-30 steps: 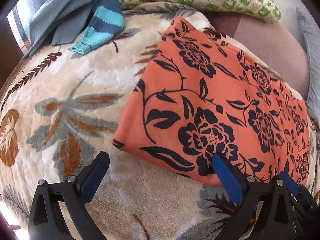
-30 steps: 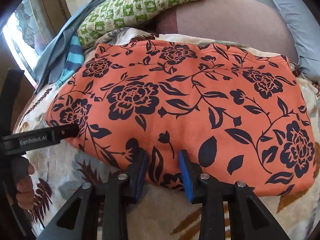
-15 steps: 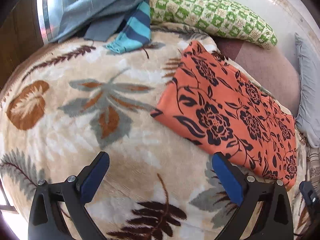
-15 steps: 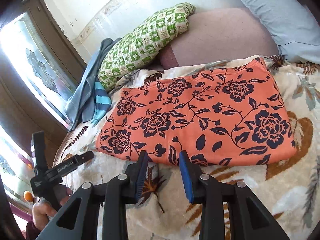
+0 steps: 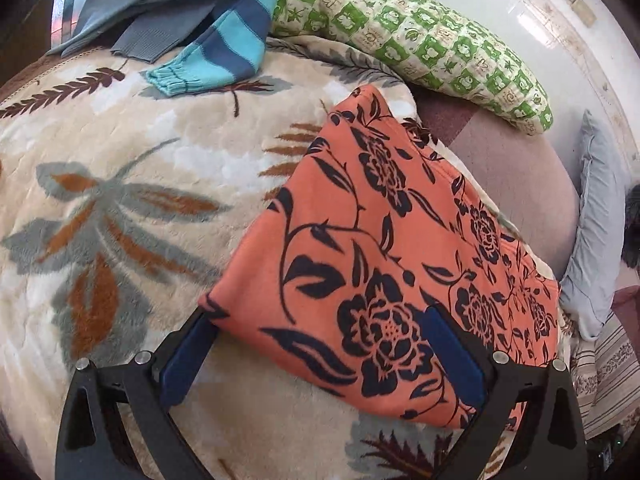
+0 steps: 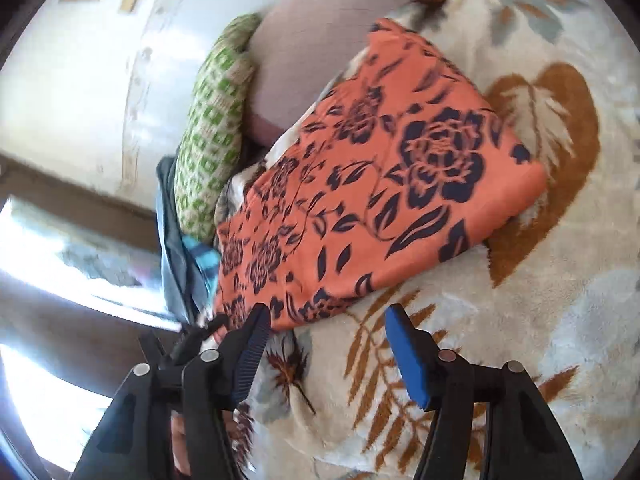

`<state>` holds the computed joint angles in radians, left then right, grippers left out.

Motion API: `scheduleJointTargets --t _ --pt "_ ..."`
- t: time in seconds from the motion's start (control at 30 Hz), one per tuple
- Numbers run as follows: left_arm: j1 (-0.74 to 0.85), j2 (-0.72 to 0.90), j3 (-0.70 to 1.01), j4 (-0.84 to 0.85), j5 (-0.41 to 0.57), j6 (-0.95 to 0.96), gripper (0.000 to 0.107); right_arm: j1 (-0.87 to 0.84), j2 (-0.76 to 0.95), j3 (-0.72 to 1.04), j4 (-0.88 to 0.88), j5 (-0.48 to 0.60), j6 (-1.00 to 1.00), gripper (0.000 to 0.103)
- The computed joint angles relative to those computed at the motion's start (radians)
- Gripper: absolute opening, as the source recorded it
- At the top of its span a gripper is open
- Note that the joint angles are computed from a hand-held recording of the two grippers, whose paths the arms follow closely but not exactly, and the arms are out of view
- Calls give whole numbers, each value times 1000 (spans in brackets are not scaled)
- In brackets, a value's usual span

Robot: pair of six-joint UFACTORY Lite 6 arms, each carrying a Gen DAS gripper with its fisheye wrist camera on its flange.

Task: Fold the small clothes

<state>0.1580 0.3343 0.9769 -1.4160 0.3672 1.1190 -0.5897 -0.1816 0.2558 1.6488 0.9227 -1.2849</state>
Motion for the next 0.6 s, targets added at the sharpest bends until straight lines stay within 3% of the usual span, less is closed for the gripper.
scheduleJointTargets --t 0.1,0.2,0.27,0.33,0.43,0.5,0.6 --pt "-1 40 42 -23 17 0 102 -86 204 72 53 29 -43 63" --pt "11 58 62 -48 49 16 100 -131 299 117 101 20 -69 63" --pt "24 70 76 -52 65 17 95 -139 336 145 120 8 -73 62" --pt "32 79 85 -31 56 -5 80 -128 342 161 126 -12 -70 62" --pt "51 85 86 -32 59 0 70 -88 303 143 164 -51 -79 62" --pt "45 87 84 -43 48 3 71 -62 302 145 194 -75 -95 62" --pt "18 86 73 -107 28 89 85 -25 290 130 283 -99 -161 62"
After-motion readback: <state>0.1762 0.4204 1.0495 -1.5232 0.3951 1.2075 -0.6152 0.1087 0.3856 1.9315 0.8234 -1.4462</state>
